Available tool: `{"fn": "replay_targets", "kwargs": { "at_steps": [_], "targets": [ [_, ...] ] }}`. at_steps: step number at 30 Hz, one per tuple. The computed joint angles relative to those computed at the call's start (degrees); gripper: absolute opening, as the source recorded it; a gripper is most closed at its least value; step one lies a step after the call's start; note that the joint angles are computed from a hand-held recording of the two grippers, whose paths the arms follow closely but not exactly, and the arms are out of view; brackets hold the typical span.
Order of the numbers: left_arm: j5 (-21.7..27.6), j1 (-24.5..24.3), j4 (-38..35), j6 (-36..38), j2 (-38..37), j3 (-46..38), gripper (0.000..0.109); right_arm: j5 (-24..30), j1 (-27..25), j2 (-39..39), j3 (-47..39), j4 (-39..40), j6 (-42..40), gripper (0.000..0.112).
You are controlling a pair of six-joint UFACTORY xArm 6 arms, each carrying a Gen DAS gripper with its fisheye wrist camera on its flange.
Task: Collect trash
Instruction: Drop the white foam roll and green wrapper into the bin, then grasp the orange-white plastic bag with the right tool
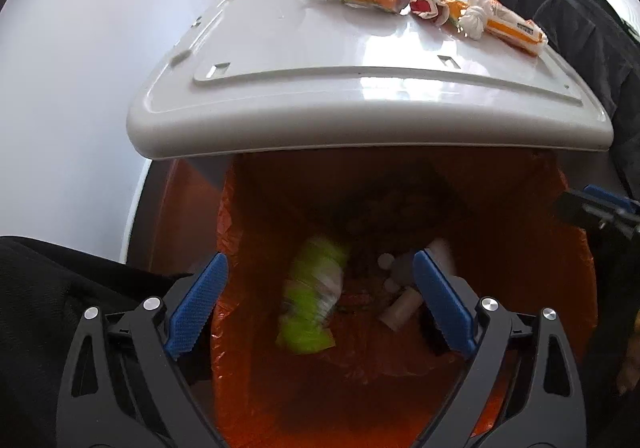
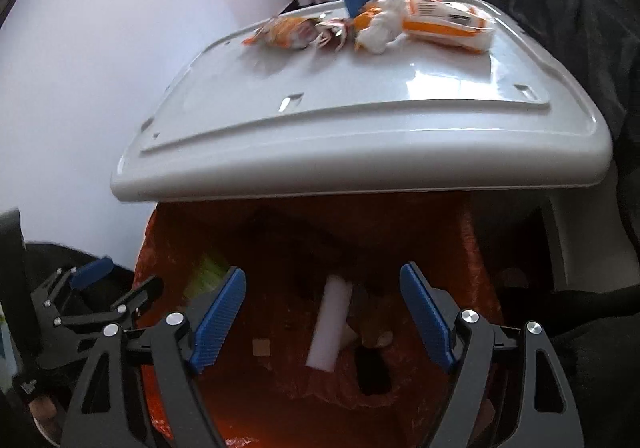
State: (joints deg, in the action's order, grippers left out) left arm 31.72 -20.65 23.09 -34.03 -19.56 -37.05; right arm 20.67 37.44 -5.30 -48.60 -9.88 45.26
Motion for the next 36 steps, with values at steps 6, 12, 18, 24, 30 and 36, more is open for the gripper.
{"fn": "replay_targets", "kwargs": {
  "at_steps": [6,12,18,24,30,36],
  "targets": [
    [-0.20,0.49,0.47,-1.19,-0.41,0.18,0.091,-1.87,-1.48,-1.56,1.96,1.52,2.11,0.079],
    [-0.24,0.49,0.62,-1.50,-0.71,0.46,0.091,-1.78,-1.47,-1.26,1.64,1.66,2.25,0.079],
    [-0.74,0.57,-0.12,-0.99,-1.07,0.66,0.091,-1.57,-1.31,-0.93,1.27,1.32,2.26,0.079],
    [-1.08,1.01,-7.06,6.79,-0.02,-3.33,0.091,1.49,-5.47,1.57,-6.26,9.50,-9.93,0.079],
    [-5.53,2.26,-5.67,8.85,6.99,-13.88,0.091,16.19,-14.87,18.15,-34.09,-2.20,-25.37,0.084],
    [-8.04,2.47,1.31,4.13,10.88,-15.87,0.091,20.43,-18.54,33.65,-51.73,-0.93,-39.58,0.084]
  ]
}}
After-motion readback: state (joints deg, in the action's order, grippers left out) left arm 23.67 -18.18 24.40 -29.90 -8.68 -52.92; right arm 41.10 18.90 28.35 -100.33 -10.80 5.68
